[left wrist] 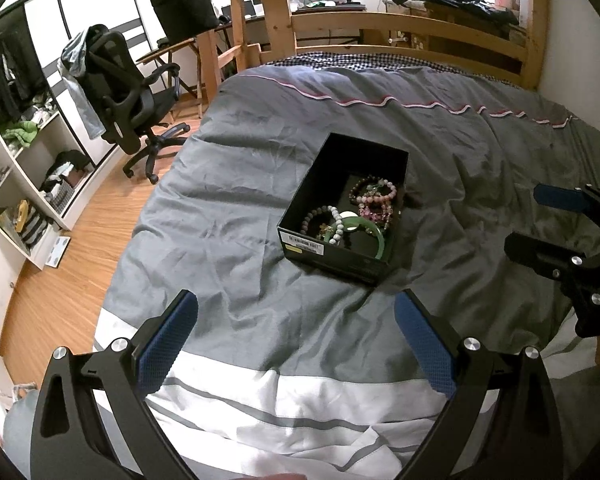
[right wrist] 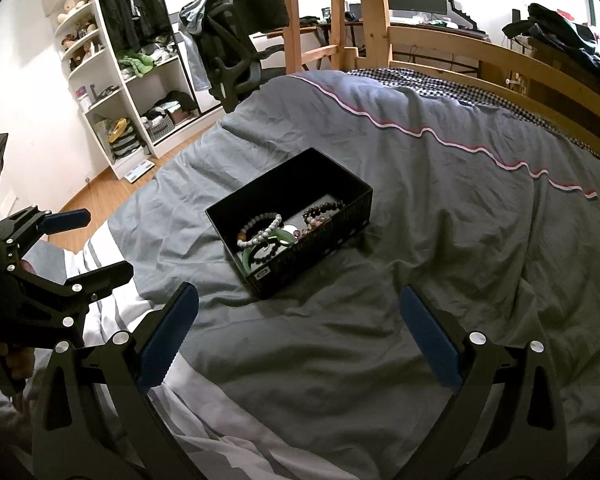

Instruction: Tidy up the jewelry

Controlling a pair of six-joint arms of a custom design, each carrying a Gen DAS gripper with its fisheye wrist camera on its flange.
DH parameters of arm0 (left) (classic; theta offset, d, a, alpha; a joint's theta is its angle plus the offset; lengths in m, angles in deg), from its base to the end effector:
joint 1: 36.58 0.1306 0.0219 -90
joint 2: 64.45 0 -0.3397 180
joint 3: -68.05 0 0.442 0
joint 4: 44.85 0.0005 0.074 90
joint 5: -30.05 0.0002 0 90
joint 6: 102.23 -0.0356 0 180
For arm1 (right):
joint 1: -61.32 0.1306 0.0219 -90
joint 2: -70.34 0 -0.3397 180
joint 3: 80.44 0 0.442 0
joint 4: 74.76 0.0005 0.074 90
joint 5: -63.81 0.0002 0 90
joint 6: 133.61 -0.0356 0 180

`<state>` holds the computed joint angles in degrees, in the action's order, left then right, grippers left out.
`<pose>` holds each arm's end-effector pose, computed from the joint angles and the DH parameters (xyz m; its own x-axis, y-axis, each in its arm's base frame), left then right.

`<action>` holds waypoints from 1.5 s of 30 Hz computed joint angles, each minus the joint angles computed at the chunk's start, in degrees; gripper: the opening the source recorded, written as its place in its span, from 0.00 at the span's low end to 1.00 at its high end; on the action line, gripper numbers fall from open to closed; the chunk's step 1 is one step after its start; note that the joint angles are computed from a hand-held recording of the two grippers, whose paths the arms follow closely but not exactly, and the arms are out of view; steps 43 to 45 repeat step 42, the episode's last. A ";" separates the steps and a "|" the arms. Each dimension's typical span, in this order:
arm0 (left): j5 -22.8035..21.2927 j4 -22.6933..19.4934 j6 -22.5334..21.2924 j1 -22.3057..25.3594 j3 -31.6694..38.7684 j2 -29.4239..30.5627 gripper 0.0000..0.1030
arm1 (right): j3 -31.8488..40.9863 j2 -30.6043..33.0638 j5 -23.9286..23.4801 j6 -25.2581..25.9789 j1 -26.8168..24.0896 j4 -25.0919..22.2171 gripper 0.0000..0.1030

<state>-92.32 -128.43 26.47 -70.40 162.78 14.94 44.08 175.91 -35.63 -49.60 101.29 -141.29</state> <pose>0.3626 -0.2206 0.4847 -0.7930 -0.1044 -0.6002 -0.2442 0.9570 0.1563 0.4599 0.3925 0.5207 -0.6376 -0.4002 -0.6582 -0.6555 0.7307 0.1908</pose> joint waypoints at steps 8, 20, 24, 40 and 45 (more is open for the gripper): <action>-0.57 -0.38 0.92 -0.11 0.13 0.04 0.94 | -0.47 -0.20 -0.11 0.05 0.19 0.07 0.96; -1.84 -1.37 2.35 -0.43 0.56 -0.04 0.94 | -0.56 -0.25 -0.08 0.03 0.22 0.07 0.96; -1.11 -1.00 2.69 -0.20 0.36 -0.38 0.94 | -0.37 -0.11 -0.12 0.04 0.15 -0.02 0.96; 0.90 -0.57 1.80 -0.42 0.34 -0.05 0.94 | -1.22 -0.28 -0.44 0.01 0.46 0.13 0.96; 0.81 -0.59 1.80 -0.47 0.43 0.03 0.94 | -1.02 -0.17 -0.39 0.08 0.41 0.03 0.96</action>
